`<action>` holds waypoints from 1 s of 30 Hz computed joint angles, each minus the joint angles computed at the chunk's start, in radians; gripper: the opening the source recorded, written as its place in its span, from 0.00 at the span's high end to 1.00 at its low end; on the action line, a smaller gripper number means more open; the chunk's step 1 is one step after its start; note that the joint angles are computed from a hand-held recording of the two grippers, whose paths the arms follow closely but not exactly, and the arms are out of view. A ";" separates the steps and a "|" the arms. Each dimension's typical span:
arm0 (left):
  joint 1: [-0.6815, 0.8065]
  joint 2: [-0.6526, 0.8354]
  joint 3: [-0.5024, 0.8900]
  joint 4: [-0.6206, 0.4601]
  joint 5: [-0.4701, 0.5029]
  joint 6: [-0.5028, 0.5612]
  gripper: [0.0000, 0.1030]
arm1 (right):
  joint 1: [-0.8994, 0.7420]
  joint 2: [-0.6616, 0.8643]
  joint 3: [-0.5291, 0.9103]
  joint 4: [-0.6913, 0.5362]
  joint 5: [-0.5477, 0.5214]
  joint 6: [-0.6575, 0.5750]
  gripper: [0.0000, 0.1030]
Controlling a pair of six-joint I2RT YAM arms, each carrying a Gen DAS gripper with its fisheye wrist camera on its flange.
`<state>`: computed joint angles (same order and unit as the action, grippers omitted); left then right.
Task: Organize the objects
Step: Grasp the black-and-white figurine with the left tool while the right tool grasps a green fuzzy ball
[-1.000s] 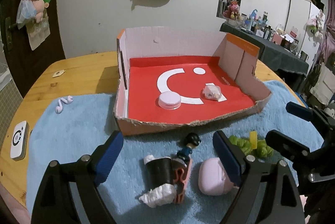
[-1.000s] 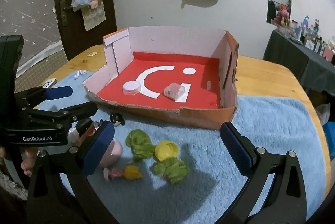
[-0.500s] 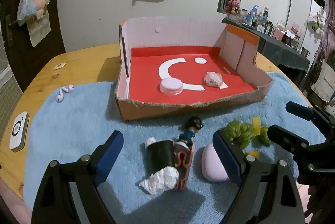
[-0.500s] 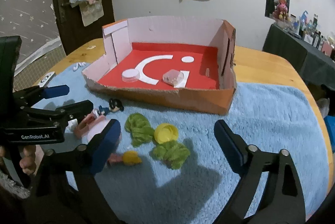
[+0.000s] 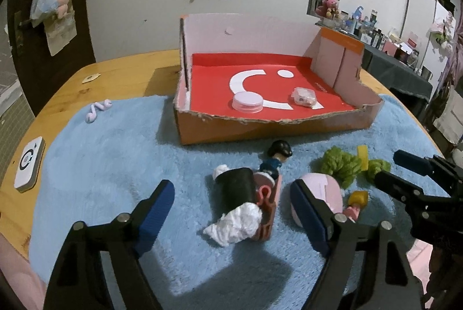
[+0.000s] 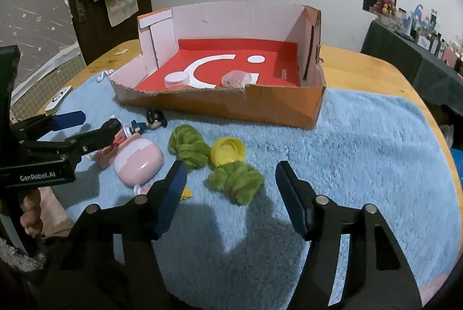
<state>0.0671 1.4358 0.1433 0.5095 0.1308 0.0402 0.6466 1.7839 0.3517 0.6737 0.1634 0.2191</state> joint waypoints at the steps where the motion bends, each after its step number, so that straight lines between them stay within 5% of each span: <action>1: 0.009 0.000 -0.002 0.001 0.005 0.001 0.21 | 0.003 0.001 -0.004 0.004 0.002 0.002 0.40; 14: 0.081 0.068 0.015 0.010 0.067 0.032 0.40 | -0.012 0.034 0.004 -0.005 -0.004 0.021 0.54; 25: 0.131 0.156 0.076 -0.019 0.160 0.040 0.40 | -0.044 0.090 0.051 -0.028 -0.054 0.022 0.58; 30: 0.124 0.159 0.097 -0.048 0.209 0.043 0.62 | -0.051 0.103 0.075 -0.045 -0.072 0.018 0.65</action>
